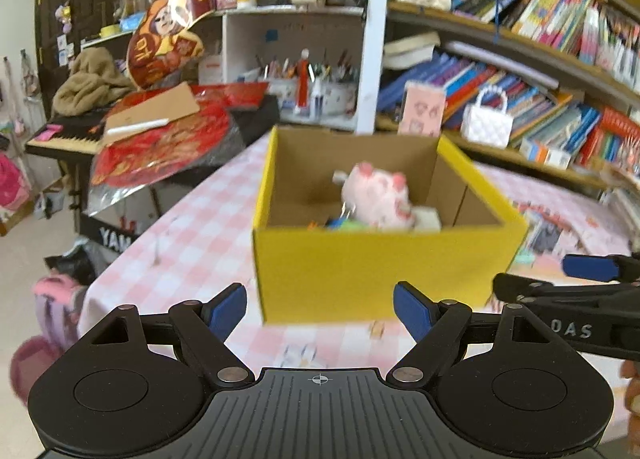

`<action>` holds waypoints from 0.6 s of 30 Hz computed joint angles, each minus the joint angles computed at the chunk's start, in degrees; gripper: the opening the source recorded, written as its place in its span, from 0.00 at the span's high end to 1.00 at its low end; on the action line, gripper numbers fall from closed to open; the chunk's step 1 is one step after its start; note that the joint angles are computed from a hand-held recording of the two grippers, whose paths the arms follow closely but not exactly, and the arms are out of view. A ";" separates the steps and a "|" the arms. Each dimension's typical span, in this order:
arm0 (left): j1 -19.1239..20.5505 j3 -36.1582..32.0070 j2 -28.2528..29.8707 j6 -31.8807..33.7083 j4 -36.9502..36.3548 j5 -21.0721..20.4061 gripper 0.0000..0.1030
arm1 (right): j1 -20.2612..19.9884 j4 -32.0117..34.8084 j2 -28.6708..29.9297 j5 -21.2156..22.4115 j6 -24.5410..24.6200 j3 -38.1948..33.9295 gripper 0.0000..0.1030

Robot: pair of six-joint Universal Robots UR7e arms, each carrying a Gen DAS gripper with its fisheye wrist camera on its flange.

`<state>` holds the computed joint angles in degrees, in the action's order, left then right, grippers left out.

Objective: Organize objects
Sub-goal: 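Withdraw both grippers from the box toward the mint clip and grey car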

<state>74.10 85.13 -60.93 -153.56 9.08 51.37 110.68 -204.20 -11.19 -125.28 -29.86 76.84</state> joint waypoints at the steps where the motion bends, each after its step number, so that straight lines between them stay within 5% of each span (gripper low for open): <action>1: -0.13 0.78 -0.32 -0.24 0.13 -0.72 0.20 | 0.18 -0.27 -0.10 -0.74 0.95 0.83 0.26; 7: -0.69 4.53 -1.98 -2.25 0.72 -3.02 0.20 | 1.15 0.52 -0.80 -4.28 6.32 4.98 0.26; 18: -0.98 7.88 -3.94 -3.26 2.66 -3.23 0.18 | 2.38 -1.10 -0.73 -6.01 6.53 8.36 0.26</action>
